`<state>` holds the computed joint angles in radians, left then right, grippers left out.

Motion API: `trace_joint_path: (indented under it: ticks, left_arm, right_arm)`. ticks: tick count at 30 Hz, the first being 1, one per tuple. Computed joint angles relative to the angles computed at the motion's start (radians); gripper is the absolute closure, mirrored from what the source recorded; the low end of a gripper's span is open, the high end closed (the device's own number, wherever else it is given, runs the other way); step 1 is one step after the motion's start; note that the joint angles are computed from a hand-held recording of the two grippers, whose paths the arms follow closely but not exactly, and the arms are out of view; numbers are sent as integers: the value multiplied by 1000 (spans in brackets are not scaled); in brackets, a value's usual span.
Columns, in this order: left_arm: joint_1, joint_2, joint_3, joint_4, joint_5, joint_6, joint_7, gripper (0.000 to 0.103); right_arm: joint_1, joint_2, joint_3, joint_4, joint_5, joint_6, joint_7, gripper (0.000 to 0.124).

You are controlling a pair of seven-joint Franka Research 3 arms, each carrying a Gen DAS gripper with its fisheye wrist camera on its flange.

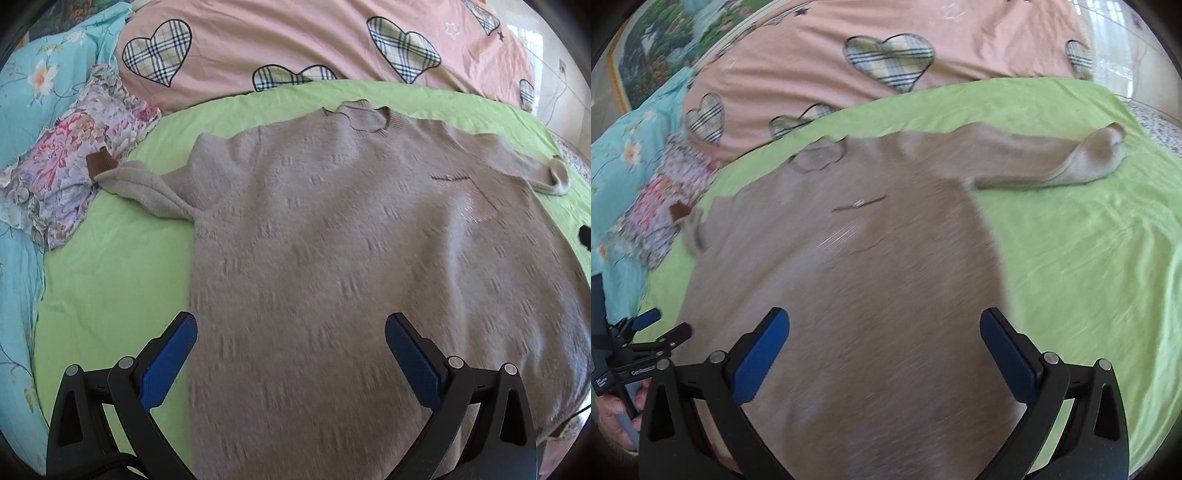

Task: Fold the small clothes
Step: 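Grasp the brown cuff of a sweater sleeve with the right gripper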

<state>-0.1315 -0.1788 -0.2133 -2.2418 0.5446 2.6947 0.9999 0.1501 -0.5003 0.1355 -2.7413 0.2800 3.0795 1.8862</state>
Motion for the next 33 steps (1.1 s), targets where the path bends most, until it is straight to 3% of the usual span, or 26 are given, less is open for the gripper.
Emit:
trace_joint_path:
  ticks: [6, 9, 11, 13, 17, 20, 23, 26, 28, 30, 33]
  left_arm:
    - [-4, 78, 12, 109, -35, -37, 47, 1]
    - [-12, 122, 14, 164, -53, -63, 71, 1]
    - [-18, 150, 16, 197, -76, -80, 88, 1]
    - [-22, 170, 19, 219, -84, -85, 91, 1]
    - [-31, 220, 22, 273, -88, -105, 89, 1]
    - [-39, 253, 24, 306, -87, -124, 90, 1]
    - [-48, 285, 28, 339, -74, -139, 81, 1]
    - [-51, 312, 35, 368, -69, -146, 75, 1]
    - [-50, 328, 38, 385, -77, -153, 78, 1]
    - [-47, 343, 40, 400, -98, -157, 87, 1]
    - [-41, 350, 40, 404, -131, -148, 99, 1]
  right_arm:
    - [-145, 54, -44, 57, -35, -30, 8, 21]
    - [-250, 112, -32, 112, -84, -29, 32, 21]
    - [-315, 166, -28, 163, -124, -31, 49, 28]
    - [-311, 225, -81, 218, -122, -26, 31, 47]
    - [-297, 359, -183, 349, -70, -41, 9, 52]
    - [-397, 451, -150, 451, -327, -83, 215, 53]
    - [-388, 567, -201, 579, -430, -180, 301, 53]
    - [-385, 653, -220, 660, -303, -261, 215, 74]
    - [-369, 675, -239, 672, -274, -271, 187, 89]
    - [-356, 660, -244, 645, -228, -217, 134, 106]
    - [-365, 612, -190, 582, -19, -104, -63, 108]
